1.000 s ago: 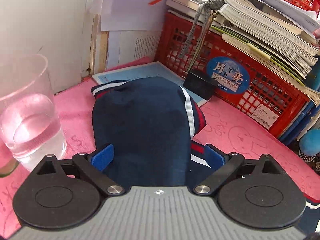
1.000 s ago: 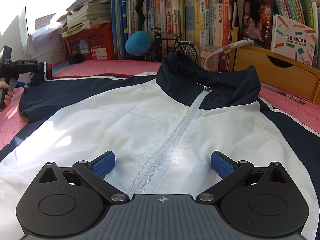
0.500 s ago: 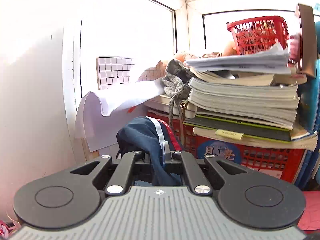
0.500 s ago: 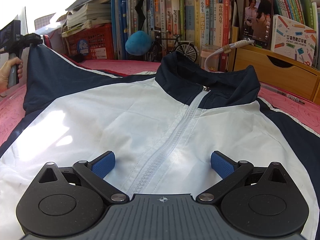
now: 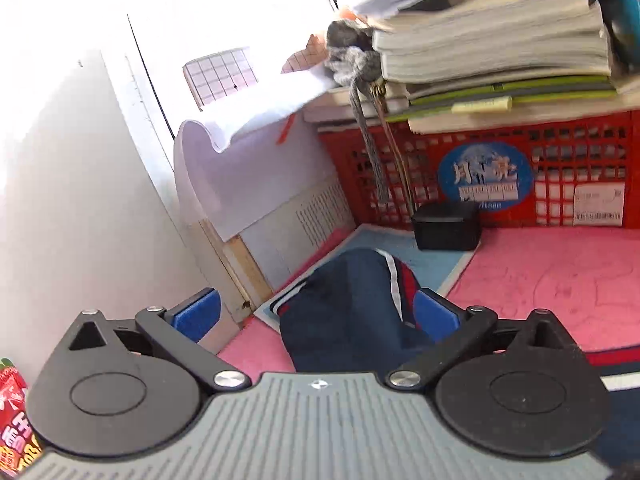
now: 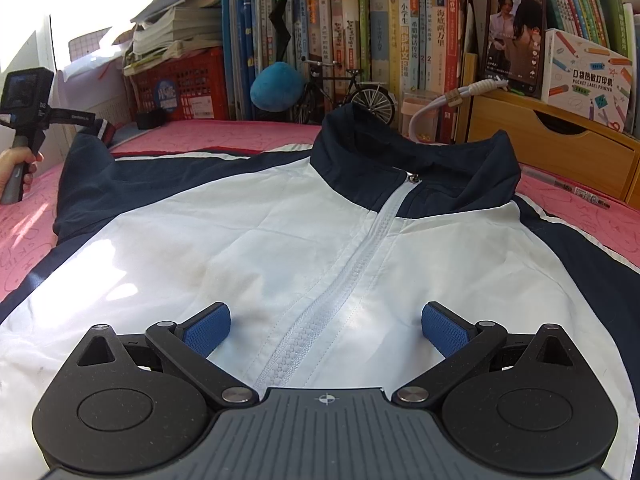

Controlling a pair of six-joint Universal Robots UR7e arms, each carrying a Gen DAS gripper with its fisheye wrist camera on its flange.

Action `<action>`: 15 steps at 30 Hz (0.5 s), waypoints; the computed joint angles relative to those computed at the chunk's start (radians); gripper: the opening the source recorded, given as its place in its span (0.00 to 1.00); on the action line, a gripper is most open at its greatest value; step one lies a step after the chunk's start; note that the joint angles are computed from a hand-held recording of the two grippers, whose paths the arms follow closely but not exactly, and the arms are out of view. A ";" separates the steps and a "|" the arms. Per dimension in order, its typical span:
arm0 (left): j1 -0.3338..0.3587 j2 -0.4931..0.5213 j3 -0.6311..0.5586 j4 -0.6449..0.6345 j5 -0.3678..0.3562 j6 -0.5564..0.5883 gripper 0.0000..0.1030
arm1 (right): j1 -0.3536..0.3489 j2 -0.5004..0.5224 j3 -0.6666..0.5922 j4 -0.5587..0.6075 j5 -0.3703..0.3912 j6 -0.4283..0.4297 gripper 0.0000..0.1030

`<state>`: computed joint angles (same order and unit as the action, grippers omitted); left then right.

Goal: Fold clothes

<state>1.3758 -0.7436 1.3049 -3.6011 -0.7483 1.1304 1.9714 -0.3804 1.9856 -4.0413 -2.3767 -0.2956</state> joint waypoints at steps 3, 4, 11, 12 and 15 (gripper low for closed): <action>0.006 0.028 -0.042 0.102 0.113 -0.027 1.00 | 0.000 0.000 -0.001 0.000 0.000 0.000 1.00; 0.009 0.034 -0.047 0.109 0.134 -0.039 1.00 | 0.000 0.000 -0.001 0.000 0.000 0.001 1.00; -0.005 -0.081 0.155 0.056 0.039 -0.040 1.00 | -0.014 -0.026 0.009 -0.071 0.046 0.055 1.00; -0.006 -0.108 0.199 0.051 0.017 -0.047 1.00 | -0.010 -0.030 -0.012 -0.069 0.040 0.048 1.00; -0.003 -0.212 0.338 0.110 -0.041 -0.152 1.00 | 0.017 -0.019 -0.154 0.005 -0.009 -0.038 1.00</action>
